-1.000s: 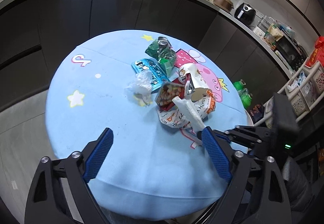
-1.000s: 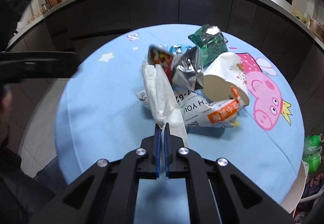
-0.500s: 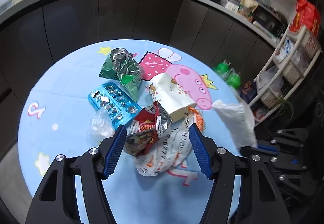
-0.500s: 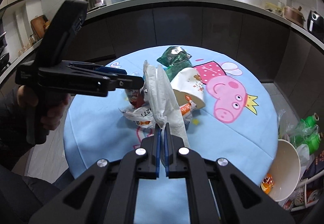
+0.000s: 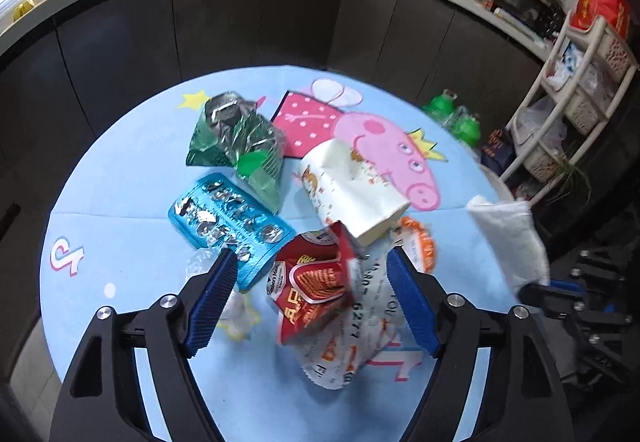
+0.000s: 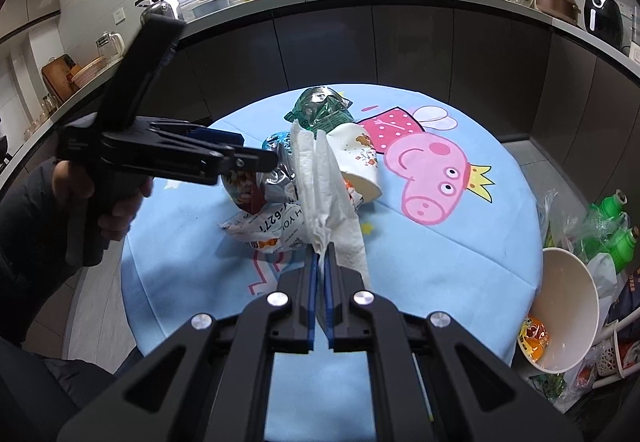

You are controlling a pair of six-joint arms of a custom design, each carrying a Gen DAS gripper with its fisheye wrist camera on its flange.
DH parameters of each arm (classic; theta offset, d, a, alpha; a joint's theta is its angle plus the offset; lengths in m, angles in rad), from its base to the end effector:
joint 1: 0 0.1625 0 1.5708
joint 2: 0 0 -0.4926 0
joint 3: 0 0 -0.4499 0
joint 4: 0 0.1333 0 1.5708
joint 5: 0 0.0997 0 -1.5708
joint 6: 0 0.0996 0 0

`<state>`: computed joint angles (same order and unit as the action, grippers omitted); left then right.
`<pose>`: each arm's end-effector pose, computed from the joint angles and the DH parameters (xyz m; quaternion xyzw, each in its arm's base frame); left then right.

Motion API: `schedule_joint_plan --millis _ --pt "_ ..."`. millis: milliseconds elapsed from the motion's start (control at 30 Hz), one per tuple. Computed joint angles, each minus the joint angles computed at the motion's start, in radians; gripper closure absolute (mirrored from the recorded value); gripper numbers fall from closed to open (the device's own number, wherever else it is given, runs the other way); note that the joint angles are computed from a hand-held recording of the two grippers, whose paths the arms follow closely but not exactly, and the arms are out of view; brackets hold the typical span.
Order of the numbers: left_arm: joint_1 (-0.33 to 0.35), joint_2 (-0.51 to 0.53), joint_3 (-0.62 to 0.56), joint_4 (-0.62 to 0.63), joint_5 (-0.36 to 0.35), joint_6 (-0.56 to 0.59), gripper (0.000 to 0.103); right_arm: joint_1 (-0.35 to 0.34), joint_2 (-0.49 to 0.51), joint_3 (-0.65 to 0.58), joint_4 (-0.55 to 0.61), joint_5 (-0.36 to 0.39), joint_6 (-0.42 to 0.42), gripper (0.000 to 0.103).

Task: Collect trash
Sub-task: 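Grasp the white tissue pack with the right tool while the left tool grasps the red snack bag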

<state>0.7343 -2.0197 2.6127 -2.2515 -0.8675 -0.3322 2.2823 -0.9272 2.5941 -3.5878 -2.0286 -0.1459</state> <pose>-0.0644 -0.3245 0.2879 0.2194 0.9120 -0.2242 0.2643 0.3136 -0.2270 0.0590 0.3627 -0.8887 0.2252 0.1672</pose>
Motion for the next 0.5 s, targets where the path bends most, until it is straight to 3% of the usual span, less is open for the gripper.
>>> schedule_joint_plan --millis 133,333,400,467,500 --pt "0.020 0.014 0.002 -0.007 -0.018 0.001 0.032 0.003 -0.007 0.002 0.000 -0.006 0.006 0.097" --pt "-0.009 -0.009 -0.001 0.074 -0.045 -0.026 0.062 -0.008 -0.007 0.006 -0.007 -0.006 0.019 0.097" --pt "0.001 0.014 -0.003 0.087 -0.046 -0.041 0.066 -0.009 -0.003 0.005 -0.006 -0.005 0.028 0.097" --pt "0.011 0.028 -0.003 0.086 -0.048 -0.058 0.079 -0.008 -0.004 0.003 0.001 -0.009 0.039 0.097" --pt "0.006 0.023 -0.002 0.092 -0.042 -0.079 0.090 -0.010 -0.008 0.005 0.004 -0.006 0.042 0.097"
